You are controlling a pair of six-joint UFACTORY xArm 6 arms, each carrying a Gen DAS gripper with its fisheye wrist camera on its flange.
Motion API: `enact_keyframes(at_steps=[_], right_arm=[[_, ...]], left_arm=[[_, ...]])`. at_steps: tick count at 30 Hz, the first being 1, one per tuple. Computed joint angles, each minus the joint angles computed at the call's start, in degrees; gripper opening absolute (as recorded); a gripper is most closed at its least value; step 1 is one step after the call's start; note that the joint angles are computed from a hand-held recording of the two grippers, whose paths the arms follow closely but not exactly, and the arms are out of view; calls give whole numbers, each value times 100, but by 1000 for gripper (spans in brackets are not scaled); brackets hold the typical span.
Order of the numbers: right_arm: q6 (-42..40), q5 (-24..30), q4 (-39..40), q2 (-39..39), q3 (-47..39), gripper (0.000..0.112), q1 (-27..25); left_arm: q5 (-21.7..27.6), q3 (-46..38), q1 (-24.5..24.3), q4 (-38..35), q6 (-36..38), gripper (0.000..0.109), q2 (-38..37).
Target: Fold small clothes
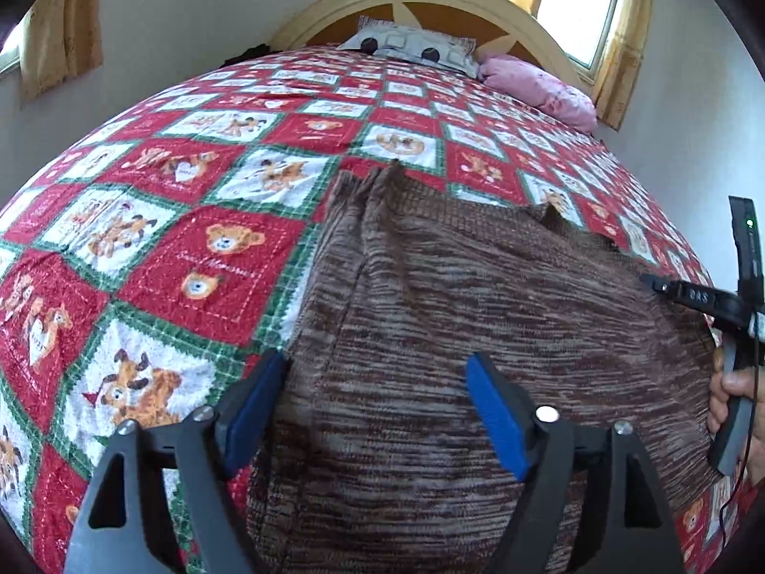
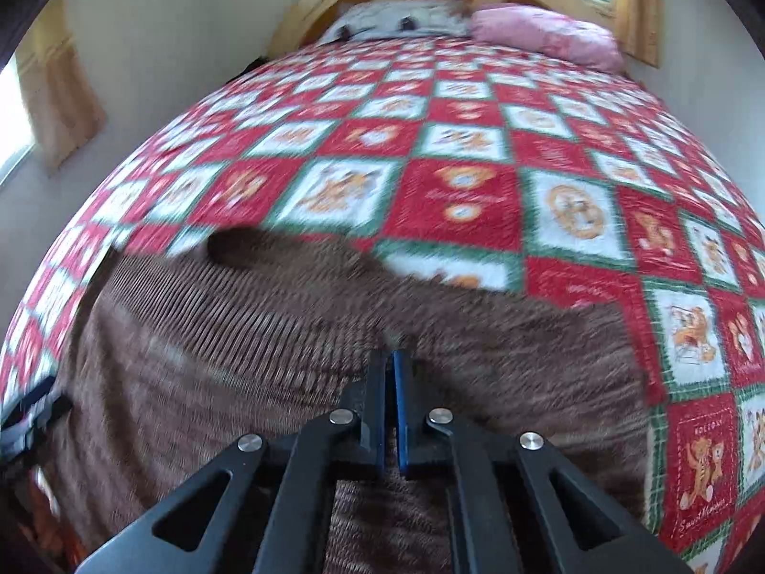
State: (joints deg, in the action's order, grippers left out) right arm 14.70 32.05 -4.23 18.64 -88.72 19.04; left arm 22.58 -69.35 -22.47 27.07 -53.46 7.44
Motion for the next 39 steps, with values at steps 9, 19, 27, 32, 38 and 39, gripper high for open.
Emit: enact_keyframes(at_steps=[9, 19, 27, 32, 38, 39], right_arm=[[-144, -621, 1127, 47, 29, 0, -374], [-1548, -407, 1172, -2470, 2950, 0, -415], [-1132, -1268, 1546, -3109, 3569, 0, -636], [-1087, -749, 344, -2170, 2371, 0, -269], [-925, 486, -820, -377, 373, 0, -166], [-595, 296, -1210, -261, 327, 0, -222]], left_arm=[[315, -111, -128, 18, 109, 97, 73], [325, -114, -138, -13, 112, 98, 76], [521, -228, -219, -5, 245, 97, -10], [823, -1244, -405, 196, 595, 98, 453], [1203, -2477, -166, -981, 1207, 98, 1603], [1063, -2314, -106, -997, 1135, 98, 1598]])
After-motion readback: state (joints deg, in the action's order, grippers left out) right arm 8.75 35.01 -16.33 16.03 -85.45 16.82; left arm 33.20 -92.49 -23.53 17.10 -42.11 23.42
